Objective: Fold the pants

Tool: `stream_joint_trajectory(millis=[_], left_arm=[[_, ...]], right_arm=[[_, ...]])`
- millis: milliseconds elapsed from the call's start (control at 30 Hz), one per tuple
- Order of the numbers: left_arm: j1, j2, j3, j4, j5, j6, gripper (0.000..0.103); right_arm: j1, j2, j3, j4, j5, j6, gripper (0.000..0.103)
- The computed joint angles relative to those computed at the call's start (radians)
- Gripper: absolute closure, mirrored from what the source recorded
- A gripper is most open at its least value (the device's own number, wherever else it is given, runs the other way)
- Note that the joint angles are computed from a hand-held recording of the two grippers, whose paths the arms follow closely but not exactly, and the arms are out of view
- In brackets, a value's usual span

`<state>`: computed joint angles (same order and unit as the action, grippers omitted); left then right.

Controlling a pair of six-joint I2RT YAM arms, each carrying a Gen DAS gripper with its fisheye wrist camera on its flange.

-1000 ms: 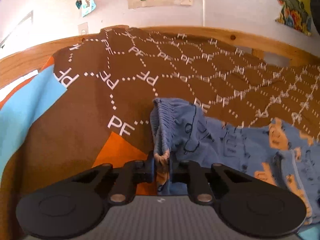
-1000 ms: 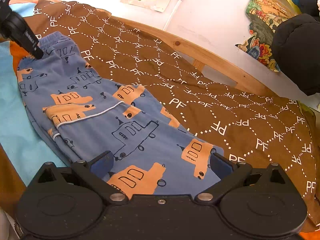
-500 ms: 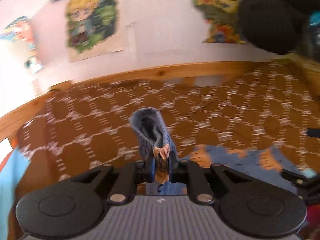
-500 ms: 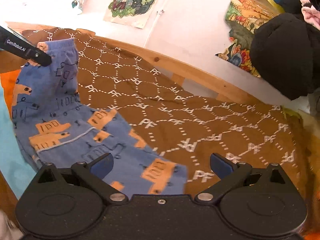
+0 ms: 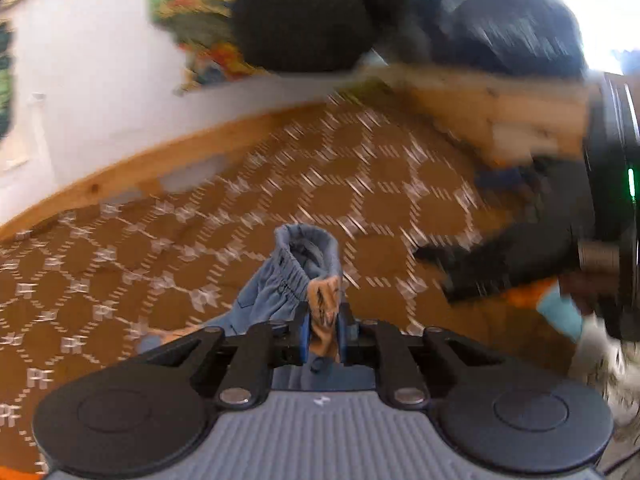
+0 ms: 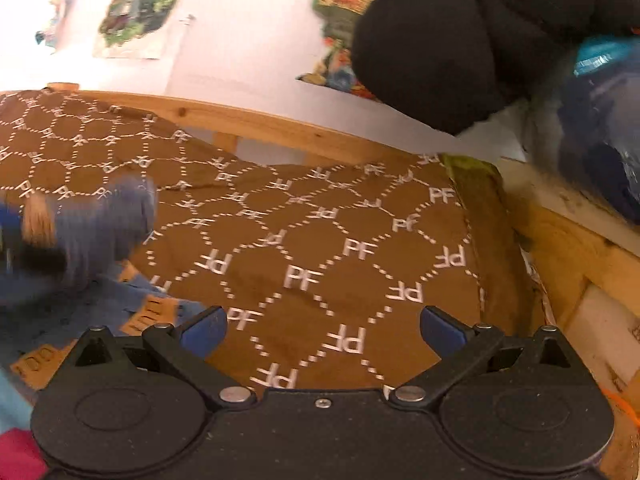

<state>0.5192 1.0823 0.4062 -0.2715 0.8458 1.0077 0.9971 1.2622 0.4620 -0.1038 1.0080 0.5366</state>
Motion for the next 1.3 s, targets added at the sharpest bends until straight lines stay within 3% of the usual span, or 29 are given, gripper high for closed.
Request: stream_joint_trajectory(millis=[100,133,267,333,467,567,633,700,800,833,867,900,933,967,1133,1233,1300], left_arm=[[-0.085,0.052,-0.048,0.070,-0.105,-0.018,0.051],[-0.087,0.049,-0.073,0.100,-0.112,-0.014,0.048],[-0.057,0.056,-0.121,0.156,-0.113,0.077,0.043],[-0.042,0.091,-0.114,0.127,-0.110,0.140,0.043],[-0.027,0.124,-0.124,0.124,-0.121,0.179,0.045],[-0.003,0.079,-0.159,0.174,-0.101,0.147,0.044],[0.019,0.052,-0.185,0.210,-0.082,0.158,0.034],[0.013,0.058,-0.196,0.250,-0.105,0.164,0.032],[-0.034,0.142,-0.163,0.279,-0.185,0.133,0.036],[-0.037,0.182,-0.130,0.250,-0.188,0.123,0.050],[-0.030,0.207,-0.103,0.214,-0.181,0.108,0.057],[-0.028,0.224,-0.081,0.195,-0.181,0.071,0.070],[-0.024,0.228,-0.071,0.184,-0.177,0.051,0.089],[-0.018,0.219,-0.068,0.175,-0.173,0.048,0.093],[0.046,0.116,-0.099,0.097,-0.065,0.175,0.095],[0.018,0.124,-0.129,0.136,-0.101,0.233,0.090],[0.002,0.193,-0.102,0.123,-0.135,0.242,0.082]], right_arm=[[-0.043,-0.026,-0.040,0.043,-0.048,-0.004,0.001],[-0.052,-0.033,-0.051,0.057,-0.066,-0.007,0.001],[-0.087,-0.004,-0.075,0.191,-0.181,-0.038,0.001],[-0.108,-0.010,-0.102,0.281,-0.281,-0.028,0.002],[-0.186,0.041,-0.141,0.501,-0.570,0.017,0.021],[-0.197,0.122,-0.115,0.563,-0.652,-0.002,0.031],[-0.209,0.161,-0.101,0.578,-0.684,-0.005,0.038],[-0.243,0.191,-0.089,0.583,-0.727,0.007,0.044],[-0.286,0.211,-0.089,0.590,-0.792,0.025,0.055],[-0.296,0.216,-0.094,0.603,-0.812,0.027,0.065],[-0.292,0.223,-0.098,0.618,-0.812,0.033,0.078],[-0.287,0.218,-0.100,0.615,-0.800,0.033,0.084],[-0.285,0.214,-0.104,0.619,-0.798,0.031,0.093],[-0.284,0.204,-0.109,0.621,-0.798,0.032,0.094],[-0.253,0.099,-0.087,0.490,-0.719,0.019,0.096],[-0.264,0.100,-0.057,0.419,-0.730,0.031,0.095],[-0.265,0.149,-0.029,0.375,-0.741,0.045,0.085]])
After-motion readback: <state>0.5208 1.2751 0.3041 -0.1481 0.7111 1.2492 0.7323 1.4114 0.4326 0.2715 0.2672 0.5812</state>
